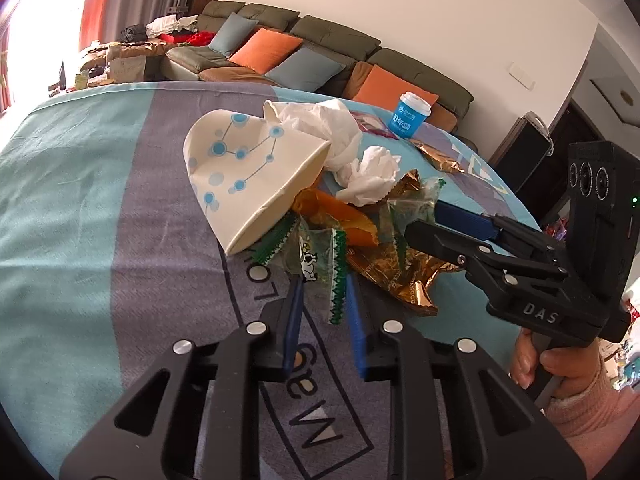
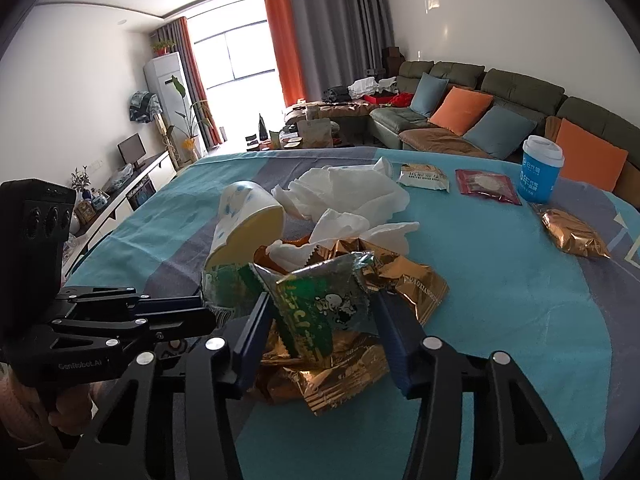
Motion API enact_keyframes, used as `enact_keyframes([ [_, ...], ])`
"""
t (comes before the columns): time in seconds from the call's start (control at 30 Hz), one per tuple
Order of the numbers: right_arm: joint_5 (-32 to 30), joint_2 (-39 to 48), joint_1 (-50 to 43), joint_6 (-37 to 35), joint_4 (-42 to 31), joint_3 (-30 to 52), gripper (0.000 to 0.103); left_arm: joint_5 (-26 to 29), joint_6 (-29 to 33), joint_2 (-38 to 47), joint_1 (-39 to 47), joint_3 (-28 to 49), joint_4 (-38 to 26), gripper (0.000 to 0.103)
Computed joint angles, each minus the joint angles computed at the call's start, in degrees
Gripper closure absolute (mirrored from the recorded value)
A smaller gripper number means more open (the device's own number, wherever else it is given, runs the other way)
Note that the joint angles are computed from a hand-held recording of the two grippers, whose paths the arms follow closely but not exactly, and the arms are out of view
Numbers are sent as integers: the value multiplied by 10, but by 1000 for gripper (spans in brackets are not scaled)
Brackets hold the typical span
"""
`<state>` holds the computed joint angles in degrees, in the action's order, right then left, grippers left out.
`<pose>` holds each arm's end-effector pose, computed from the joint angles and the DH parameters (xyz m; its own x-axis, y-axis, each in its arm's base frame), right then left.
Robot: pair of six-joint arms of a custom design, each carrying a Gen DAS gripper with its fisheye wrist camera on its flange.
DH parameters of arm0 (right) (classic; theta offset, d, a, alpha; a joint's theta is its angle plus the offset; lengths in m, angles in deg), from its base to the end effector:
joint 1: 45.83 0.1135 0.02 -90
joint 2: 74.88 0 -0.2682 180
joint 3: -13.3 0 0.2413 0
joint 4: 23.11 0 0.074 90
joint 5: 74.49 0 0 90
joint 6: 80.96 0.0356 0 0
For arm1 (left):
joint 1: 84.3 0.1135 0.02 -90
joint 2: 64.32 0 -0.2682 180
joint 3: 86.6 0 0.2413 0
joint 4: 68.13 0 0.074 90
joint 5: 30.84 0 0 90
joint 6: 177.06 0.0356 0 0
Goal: Collect trash
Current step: 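Grasp the green snack wrapper with the right tool while the left tool grasps a clear candy wrapper, then carry both wrappers off the table to above the teal bin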
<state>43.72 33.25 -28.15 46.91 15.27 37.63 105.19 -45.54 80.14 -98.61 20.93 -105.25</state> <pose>0.1990 0.0458 0.0534 -0.5059 0.4065 -0.7608 0.4549 0.8751 0.1651 0.4377 -0.1381 0.0295 -0.4568 0.5915 -0.6645 0.8896 0.3096 -0.3360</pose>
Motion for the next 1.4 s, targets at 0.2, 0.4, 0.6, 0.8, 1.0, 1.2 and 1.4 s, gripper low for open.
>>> enact_keyframes([
  [0.2,-6,-1,1,2,28,-18,65,9,8,5,9,9,-10,81],
  [0.4,0,-32,12,0,20,-28,66,30,46,-1,40,16,-49,82],
  [0.6,-4,-83,24,-6,5,-39,67,58,83,-11,75,19,-80,82],
  [0.8,-5,-107,44,-14,-7,-29,67,68,94,-25,110,14,-86,82],
  [1.0,-21,-94,54,-36,-4,3,67,82,99,-38,142,12,-87,82],
  [1.2,-59,-52,55,-57,5,55,67,90,90,-46,173,18,-86,82],
  [1.4,-108,-12,47,-78,7,109,67,97,76,-49,200,29,-81,82],
])
